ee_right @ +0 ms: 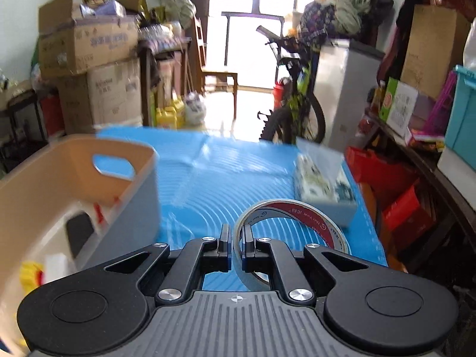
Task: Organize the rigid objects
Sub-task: 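Carry the tape roll into the basket and release it with the right gripper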
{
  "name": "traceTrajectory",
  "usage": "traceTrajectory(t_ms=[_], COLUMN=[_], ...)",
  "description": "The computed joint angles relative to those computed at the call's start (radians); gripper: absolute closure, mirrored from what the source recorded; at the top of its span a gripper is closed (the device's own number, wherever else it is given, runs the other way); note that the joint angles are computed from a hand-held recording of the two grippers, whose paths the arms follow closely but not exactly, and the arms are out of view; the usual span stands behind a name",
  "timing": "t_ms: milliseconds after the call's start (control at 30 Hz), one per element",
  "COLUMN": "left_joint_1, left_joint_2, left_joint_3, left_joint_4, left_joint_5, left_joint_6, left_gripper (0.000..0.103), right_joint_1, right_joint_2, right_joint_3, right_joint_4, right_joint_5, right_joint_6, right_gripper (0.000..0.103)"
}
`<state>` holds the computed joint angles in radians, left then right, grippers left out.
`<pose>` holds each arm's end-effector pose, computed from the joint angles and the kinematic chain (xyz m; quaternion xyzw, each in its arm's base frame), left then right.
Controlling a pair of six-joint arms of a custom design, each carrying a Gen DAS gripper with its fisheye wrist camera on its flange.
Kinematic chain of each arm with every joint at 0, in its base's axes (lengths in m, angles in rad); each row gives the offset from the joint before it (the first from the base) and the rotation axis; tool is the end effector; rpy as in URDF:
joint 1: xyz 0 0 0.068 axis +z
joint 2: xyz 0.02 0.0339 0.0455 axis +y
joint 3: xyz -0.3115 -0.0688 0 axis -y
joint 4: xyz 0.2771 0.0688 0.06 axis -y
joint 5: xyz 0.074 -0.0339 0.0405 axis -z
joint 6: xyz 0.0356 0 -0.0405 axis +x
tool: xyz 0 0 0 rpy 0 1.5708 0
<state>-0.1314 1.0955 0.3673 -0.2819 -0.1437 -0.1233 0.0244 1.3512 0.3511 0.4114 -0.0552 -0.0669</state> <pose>0.1814 -0.0188 0.1583 -0.0160 0.9586 0.0334 0.2825 0.2433 0.0079 0.1559 -0.0532 0.8800 0.0143 0.4718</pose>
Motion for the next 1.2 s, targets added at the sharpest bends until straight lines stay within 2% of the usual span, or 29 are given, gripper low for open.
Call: traceTrajectory(t_ms=[167, 300, 500, 767, 933, 1133, 1200], left_joint_1=[0.001, 0.002, 0.002, -0.006, -0.025, -0.042, -0.032], left_joint_2=[0.0, -0.001, 0.0, 0.002, 0.011, 0.018, 0.005], left_joint_3=[0.001, 0.0, 0.0, 0.002, 0.007, 0.011, 0.004], left_joint_4=[-0.001, 0.0, 0.0, -0.001, 0.002, 0.004, 0.005], left_joint_5=[0.001, 0.002, 0.001, -0.004, -0.012, -0.016, -0.009], left_joint_6=[0.001, 0.002, 0.002, -0.003, -0.02, -0.034, -0.024], left_gripper=[0.096, 0.096, 0.096, 0.096, 0.096, 0.096, 0.096], right_joint_1=[0.107, 0.203, 0.333, 0.473, 0.524, 0.531, 0.504], right_joint_2=[-0.121, -0.141, -0.081, 0.055, 0.141, 0.186, 0.171], right_joint_3=[0.017, 0.037, 0.082, 0.111, 0.133, 0.224, 0.21], right_joint_4=[-0.079, -0.097, -0.124, -0.156, -0.187, -0.341, -0.343], right_joint_5=[0.006, 0.027, 0.044, 0.028, 0.035, 0.057, 0.025], right_joint_6=[0.043, 0.072, 0.137, 0.133, 0.138, 0.149, 0.148], right_gripper=[0.086, 0.086, 0.086, 0.086, 0.086, 0.085, 0.083])
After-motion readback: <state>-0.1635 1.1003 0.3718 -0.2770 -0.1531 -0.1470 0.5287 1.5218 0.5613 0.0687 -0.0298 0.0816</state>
